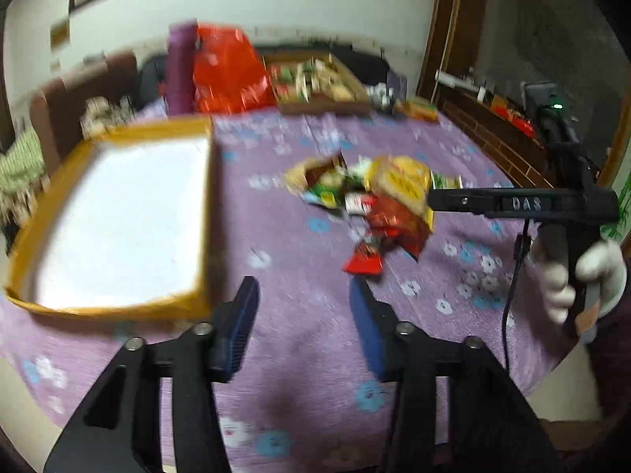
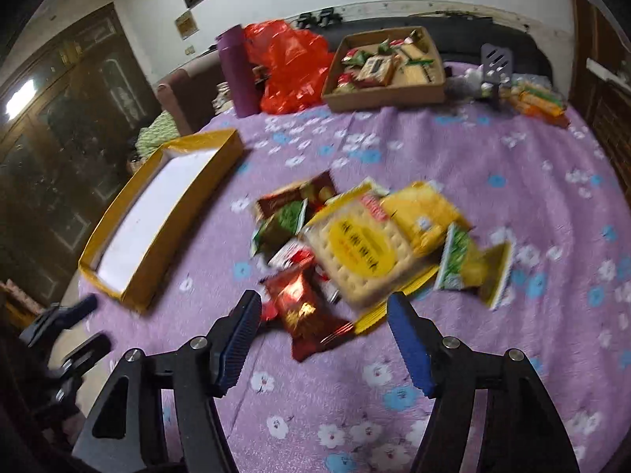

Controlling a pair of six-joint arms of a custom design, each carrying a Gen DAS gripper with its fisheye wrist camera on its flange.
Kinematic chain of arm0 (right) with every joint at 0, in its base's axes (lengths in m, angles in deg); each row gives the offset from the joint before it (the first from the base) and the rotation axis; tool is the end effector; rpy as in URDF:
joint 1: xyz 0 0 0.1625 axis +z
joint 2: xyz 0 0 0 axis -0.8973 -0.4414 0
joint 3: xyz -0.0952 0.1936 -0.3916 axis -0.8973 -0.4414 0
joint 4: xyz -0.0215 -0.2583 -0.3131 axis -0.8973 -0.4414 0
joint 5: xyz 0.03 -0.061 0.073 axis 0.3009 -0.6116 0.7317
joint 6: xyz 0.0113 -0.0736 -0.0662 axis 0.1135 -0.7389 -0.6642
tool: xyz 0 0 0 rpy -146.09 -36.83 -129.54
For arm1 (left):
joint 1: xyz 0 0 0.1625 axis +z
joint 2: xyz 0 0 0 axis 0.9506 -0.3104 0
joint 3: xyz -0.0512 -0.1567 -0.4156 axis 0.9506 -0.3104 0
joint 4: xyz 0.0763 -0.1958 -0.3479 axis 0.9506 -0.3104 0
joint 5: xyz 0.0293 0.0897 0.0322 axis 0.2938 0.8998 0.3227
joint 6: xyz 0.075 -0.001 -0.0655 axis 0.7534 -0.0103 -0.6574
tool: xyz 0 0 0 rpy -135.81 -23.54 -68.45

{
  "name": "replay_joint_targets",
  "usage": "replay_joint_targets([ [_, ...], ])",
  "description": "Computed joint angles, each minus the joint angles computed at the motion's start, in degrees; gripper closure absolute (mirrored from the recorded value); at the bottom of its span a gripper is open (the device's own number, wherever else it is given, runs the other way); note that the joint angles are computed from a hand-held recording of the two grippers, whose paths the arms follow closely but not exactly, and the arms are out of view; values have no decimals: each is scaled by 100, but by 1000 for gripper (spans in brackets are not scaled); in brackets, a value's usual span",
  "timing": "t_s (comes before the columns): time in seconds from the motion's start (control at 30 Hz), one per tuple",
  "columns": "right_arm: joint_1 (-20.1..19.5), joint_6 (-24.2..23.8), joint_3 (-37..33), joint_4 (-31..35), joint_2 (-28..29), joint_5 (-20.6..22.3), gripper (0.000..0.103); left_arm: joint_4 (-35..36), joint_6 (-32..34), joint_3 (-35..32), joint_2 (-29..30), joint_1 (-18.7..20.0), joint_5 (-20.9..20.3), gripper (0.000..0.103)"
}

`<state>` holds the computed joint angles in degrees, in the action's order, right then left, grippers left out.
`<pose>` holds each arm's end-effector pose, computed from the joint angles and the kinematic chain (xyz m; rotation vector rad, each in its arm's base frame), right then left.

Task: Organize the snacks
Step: 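Move the right tool toward the red candy in the snack pile, then grasp the red-wrapped candy with the right tool while the left tool grasps another red candy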

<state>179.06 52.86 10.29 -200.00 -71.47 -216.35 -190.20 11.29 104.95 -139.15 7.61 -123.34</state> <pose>0.3620 -0.6320 -0.1009 -0.0436 -2.3347 1.0075 0.0385 -0.6267 0.3430 1.2228 2.5079 -0.5314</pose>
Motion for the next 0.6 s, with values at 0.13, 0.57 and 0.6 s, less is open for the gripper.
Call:
replay_joint_targets([
  [0.13,13,-809,-915,582,513,-241,38,242,-44,-312,241,36,99,58],
  [0.57,-171,-320,-241,-126,265,253,82,908,1080,-517,170,-23,252,56],
  [0.6,-163,-267,-115,-254,218,249,82,820,1212,-493,265,-53,318,54],
])
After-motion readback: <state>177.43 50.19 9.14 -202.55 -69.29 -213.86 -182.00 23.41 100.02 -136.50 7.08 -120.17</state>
